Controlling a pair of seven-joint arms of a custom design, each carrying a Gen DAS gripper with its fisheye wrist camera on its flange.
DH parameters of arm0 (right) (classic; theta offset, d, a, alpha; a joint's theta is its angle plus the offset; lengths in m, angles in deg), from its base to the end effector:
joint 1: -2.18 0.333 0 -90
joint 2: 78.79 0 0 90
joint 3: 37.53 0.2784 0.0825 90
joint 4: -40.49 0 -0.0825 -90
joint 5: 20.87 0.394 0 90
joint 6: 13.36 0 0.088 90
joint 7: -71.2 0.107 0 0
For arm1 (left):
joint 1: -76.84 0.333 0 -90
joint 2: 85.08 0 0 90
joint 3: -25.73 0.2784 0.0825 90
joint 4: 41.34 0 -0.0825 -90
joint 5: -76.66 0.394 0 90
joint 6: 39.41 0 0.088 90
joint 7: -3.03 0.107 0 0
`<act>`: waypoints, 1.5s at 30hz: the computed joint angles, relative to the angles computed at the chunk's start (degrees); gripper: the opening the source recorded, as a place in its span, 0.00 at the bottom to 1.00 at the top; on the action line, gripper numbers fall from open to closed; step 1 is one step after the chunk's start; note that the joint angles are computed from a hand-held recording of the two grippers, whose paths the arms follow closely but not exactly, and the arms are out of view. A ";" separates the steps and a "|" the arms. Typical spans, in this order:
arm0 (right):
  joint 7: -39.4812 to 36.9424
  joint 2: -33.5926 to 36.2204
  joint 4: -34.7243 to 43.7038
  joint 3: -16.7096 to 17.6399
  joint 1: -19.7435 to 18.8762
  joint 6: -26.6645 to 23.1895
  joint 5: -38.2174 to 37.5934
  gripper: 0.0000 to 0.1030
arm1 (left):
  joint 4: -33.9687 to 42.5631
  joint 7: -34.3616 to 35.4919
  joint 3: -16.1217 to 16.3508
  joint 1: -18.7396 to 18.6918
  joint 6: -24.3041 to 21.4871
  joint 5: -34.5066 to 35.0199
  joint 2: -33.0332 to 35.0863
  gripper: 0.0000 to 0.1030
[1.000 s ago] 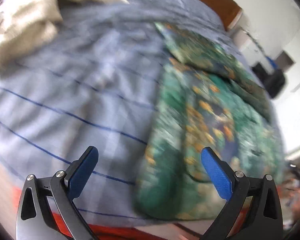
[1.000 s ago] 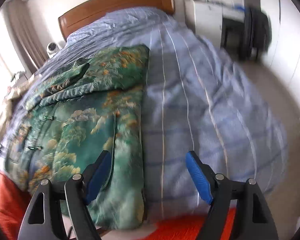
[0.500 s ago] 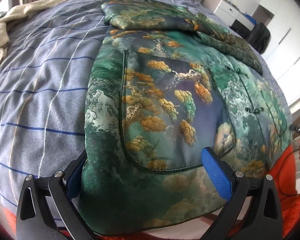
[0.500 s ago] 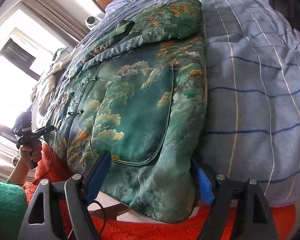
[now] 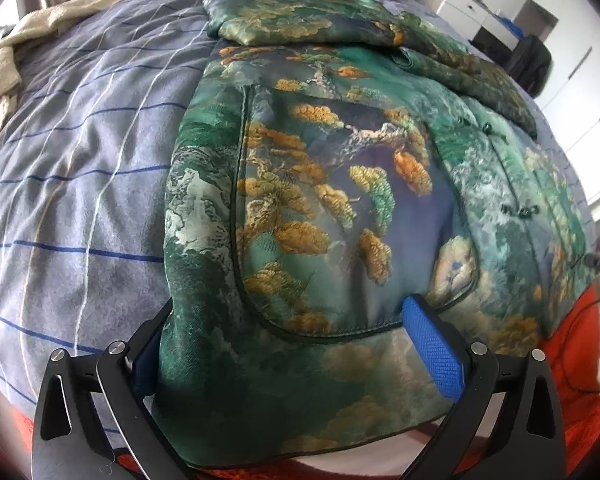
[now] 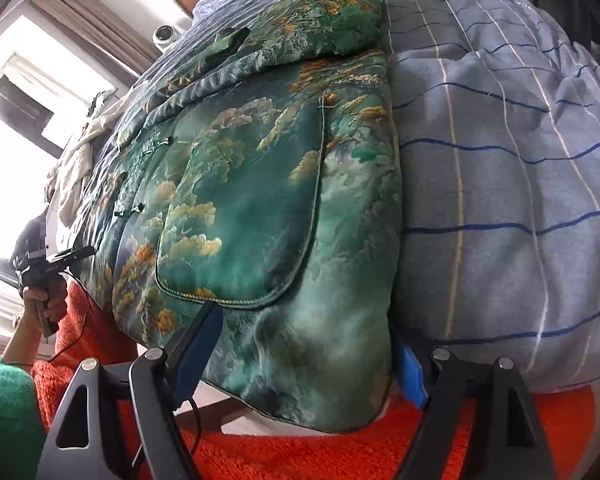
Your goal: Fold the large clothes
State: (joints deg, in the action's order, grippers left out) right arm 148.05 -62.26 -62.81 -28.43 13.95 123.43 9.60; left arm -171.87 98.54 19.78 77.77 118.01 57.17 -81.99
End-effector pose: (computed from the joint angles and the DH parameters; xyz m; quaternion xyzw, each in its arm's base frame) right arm 0.6145 0.2325 0.3788 -0.7584 0.5943 0.0785 0.2558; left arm 0.5607 -0.0357 0.3305 -0.7241 0.6518 -0.2129 0.0748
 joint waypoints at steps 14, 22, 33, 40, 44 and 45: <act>-0.85 -2.31 -3.28 -0.40 0.52 1.56 1.18 0.78 | -0.72 -0.69 0.45 -0.08 -0.79 4.49 -0.50 0.99; -0.62 -2.38 -2.22 -0.70 0.25 -1.33 -0.62 0.78 | -0.36 0.06 0.29 0.12 -2.47 3.83 -1.04 0.99; -0.56 -1.83 -1.67 -0.97 0.53 -1.50 -0.44 0.78 | -0.21 2.90 0.36 0.51 -2.50 1.74 -0.49 0.99; -0.53 -1.23 -0.52 -0.98 0.35 -2.35 -2.05 0.78 | -0.36 3.99 0.31 0.18 -2.59 4.07 -0.11 0.99; -0.43 -0.40 0.10 -0.66 0.70 -1.96 -2.94 0.78 | 0.11 2.89 0.32 0.11 -3.34 4.71 0.13 0.99; -0.22 -0.32 0.30 -0.71 0.99 -2.06 -4.06 0.78 | 0.20 2.91 0.30 0.11 -3.40 4.62 0.17 0.99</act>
